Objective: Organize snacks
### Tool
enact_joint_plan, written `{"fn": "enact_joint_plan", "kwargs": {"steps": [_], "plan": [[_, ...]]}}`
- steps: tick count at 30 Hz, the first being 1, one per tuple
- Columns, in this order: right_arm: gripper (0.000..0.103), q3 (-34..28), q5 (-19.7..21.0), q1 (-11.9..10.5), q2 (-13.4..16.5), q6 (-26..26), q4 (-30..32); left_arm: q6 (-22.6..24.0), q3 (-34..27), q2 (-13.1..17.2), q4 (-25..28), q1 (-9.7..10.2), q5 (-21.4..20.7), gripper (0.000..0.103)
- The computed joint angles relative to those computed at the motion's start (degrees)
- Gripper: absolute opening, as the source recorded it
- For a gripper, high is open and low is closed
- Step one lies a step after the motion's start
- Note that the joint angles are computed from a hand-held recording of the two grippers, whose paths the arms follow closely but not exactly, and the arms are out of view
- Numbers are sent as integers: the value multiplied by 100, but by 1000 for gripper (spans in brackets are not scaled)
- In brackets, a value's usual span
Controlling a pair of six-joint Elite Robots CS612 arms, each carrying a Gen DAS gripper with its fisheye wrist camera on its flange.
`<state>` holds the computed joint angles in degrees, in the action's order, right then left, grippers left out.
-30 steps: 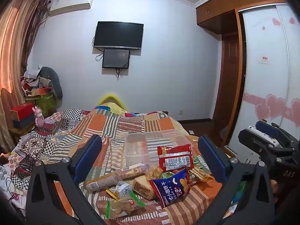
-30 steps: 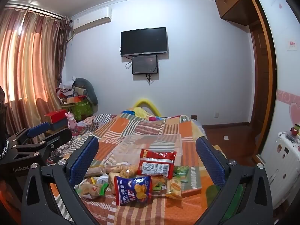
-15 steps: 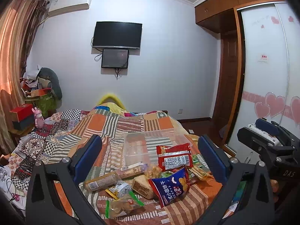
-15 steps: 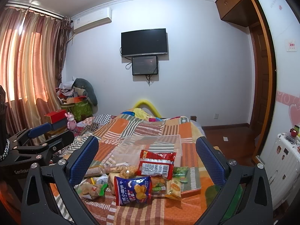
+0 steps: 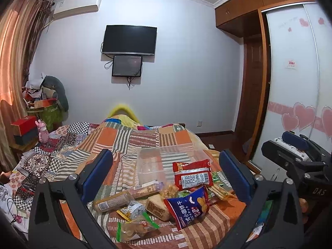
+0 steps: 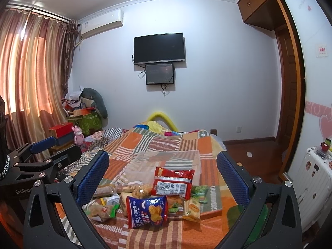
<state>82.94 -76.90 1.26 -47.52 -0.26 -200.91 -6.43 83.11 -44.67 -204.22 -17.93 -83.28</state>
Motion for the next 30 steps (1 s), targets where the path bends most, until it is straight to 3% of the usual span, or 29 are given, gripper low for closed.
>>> {"fn": "enact_joint_plan", "kwargs": {"steps": [30], "plan": [[103, -9, 49, 3, 9, -29, -57, 12, -17, 19, -9, -5, -16, 103]]}}
